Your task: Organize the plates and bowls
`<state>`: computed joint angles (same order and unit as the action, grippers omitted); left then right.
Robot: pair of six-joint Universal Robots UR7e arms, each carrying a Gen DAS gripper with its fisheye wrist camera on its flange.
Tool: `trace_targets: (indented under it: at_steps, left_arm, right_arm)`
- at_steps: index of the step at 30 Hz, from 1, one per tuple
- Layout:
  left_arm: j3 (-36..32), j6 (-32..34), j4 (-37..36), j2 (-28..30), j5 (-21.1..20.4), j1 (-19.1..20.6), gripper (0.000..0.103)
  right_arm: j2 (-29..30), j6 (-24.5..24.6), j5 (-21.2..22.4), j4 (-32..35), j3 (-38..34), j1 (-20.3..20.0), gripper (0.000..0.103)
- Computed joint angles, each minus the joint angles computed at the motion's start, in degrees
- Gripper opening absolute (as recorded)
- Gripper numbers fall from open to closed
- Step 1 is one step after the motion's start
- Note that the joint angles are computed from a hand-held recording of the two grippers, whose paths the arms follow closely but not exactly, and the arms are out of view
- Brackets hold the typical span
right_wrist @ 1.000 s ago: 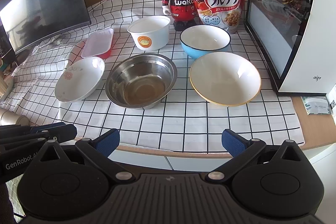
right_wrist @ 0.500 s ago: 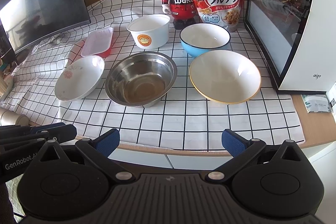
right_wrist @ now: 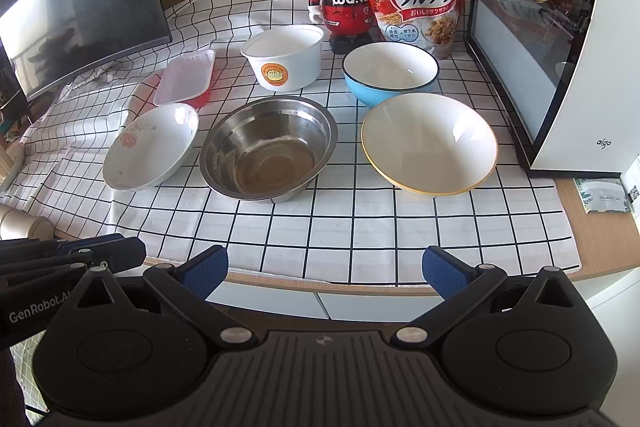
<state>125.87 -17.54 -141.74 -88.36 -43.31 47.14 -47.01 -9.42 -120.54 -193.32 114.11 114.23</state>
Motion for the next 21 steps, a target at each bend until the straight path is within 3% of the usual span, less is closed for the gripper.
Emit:
trace_targets:
  at_steps: [7,11,17,21]
  left_arm:
    - [-0.5,0.1,0.3,0.1,-0.7,0.6,0.016]
    - [-1.6,1.9,-1.3,0.9,-2.4,2.2,0.016]
    - [-4.7,8.0,-9.4,3.9,-6.2,7.3,0.016]
    - [-8.3,12.7,-14.2,6.2,-11.4,12.0,0.016]
  right_arm:
    - [0.6,0.4,0.0,-0.3,-0.2,-0.1,0.103]
    - [1.6,0.3,2.2,-2.2,-1.1,-0.8,0.103]
    - [5.5,-0.4,2.0,-6.0,-5.5,-1.1,0.103]
    - [8.5,1.0,2.2,-5.8,-10.3,-1.5,0.103]
